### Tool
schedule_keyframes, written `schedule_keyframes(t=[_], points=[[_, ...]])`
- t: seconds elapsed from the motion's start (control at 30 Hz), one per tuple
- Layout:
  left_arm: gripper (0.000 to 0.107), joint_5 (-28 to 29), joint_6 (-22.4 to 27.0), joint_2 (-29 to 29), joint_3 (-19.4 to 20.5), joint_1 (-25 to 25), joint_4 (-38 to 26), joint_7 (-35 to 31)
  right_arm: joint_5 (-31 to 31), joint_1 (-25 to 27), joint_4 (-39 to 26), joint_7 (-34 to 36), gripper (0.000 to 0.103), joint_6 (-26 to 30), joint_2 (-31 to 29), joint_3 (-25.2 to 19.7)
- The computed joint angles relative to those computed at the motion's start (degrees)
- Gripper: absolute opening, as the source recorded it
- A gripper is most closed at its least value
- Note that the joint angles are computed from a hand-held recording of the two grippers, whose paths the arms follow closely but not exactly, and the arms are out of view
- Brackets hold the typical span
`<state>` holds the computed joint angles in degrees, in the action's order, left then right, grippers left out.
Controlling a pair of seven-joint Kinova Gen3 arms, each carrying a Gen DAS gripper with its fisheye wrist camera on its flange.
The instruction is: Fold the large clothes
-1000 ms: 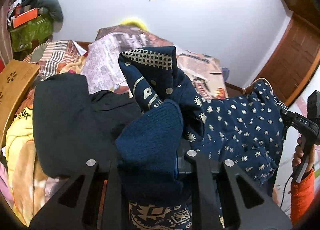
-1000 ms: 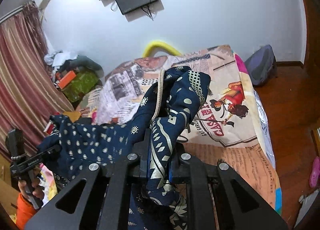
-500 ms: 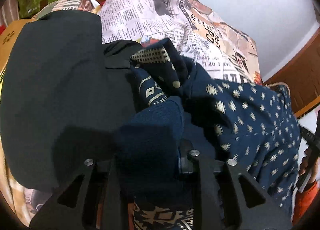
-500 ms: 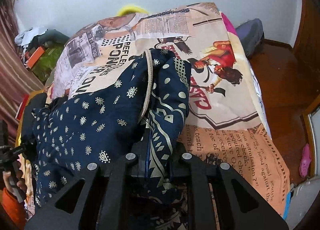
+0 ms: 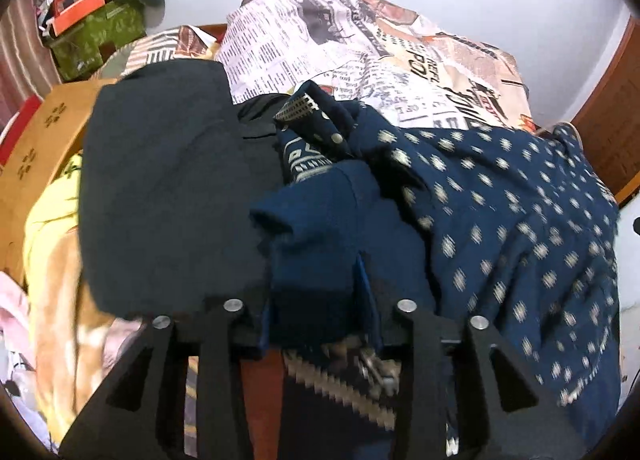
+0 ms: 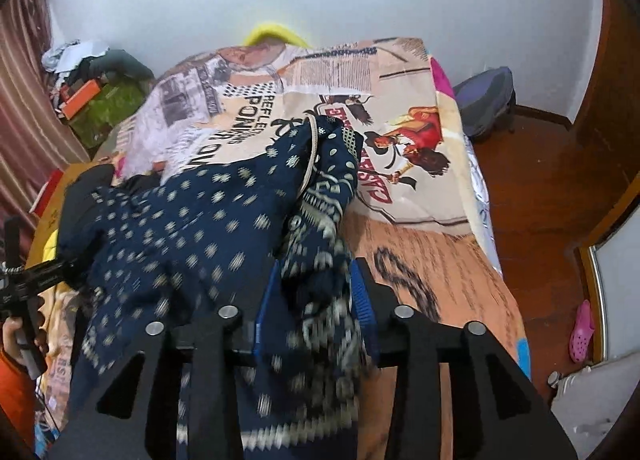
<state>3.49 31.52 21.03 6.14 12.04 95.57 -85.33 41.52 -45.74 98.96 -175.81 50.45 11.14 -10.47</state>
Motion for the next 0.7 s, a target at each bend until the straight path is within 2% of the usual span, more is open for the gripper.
schedule_keyframes(t=[0.1,0.23,0.33,0.4,0.53,0.7], points=[[0.039,0.4,-0.6,-3.7,0.5,-0.2,3.2,-0.9,1.4,-2.5,0.3,-2.0,0.040,4.0,-1.7,-1.5],[0.041,-0.8,-1.0,-8.5,0.5,0.7,6.5,-1.3,3.5,-5.3,1.8,-5.1,0.041,8.6,-4.8,-4.8],[0.049,-1.3,-0.9,-12.1,0.9,1.0,8.7,-2.2,4.4,-6.4,2.9,-8.6,0.041,10.5,-6.6,-7.2],[0.050,-0.7,-1.3,-14.8,1.3,0.9,10.8,-3.4,5.6,-7.5,3.6,-11.5,0.041,12.2,-7.2,-8.9],[0.057,3.3,-0.6,-19.5,1.4,-0.2,14.5,-7.9,5.9,-9.4,3.7,-14.5,0.041,15.2,-6.9,-11.2],[0.065,8.7,1.3,-22.4,0.1,-0.8,18.6,-13.6,4.3,-12.1,4.2,-16.9,0.041,16.8,-6.0,-12.4]])
